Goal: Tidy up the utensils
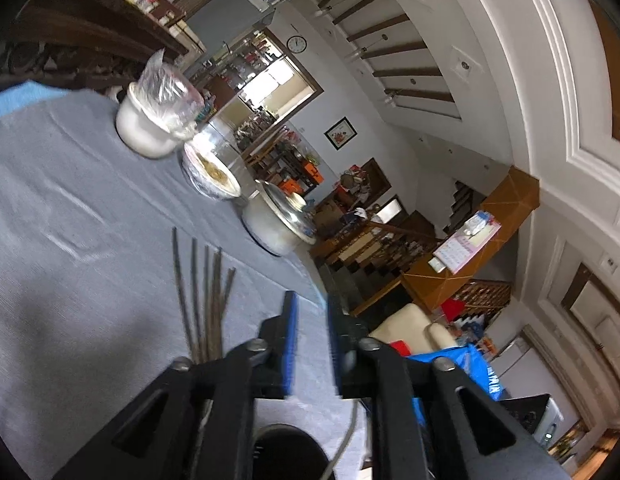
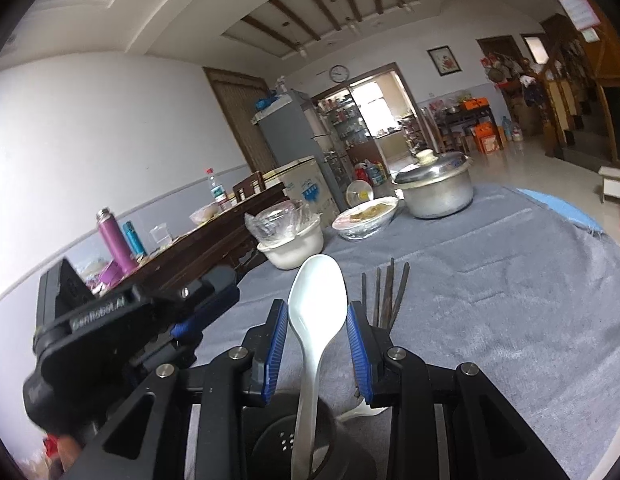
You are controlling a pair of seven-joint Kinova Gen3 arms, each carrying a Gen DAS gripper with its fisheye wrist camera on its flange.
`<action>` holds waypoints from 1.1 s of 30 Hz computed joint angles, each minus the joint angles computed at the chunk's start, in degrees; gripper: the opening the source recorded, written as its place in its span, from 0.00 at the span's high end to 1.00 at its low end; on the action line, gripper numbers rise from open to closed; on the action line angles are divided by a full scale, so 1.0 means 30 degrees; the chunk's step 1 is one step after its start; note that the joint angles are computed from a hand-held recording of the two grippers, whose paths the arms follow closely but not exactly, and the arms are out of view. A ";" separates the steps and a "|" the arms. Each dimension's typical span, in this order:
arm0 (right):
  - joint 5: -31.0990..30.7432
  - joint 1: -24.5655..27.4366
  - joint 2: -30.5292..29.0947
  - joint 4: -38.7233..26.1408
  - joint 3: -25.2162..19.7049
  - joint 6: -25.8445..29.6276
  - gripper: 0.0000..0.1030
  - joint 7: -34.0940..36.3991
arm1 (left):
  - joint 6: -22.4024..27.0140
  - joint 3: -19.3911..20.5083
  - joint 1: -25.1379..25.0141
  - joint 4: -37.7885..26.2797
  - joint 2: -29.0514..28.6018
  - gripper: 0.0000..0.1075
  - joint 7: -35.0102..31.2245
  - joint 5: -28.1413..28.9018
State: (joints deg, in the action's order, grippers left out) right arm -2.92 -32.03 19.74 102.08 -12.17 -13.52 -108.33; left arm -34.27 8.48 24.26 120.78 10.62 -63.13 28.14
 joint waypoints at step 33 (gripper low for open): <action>1.0747 1.3114 1.2438 -0.9094 -1.9475 1.4951 0.95 -0.9163 | 0.4435 -0.0002 0.0244 -0.0767 -0.1913 0.38 -1.3216 1.1680</action>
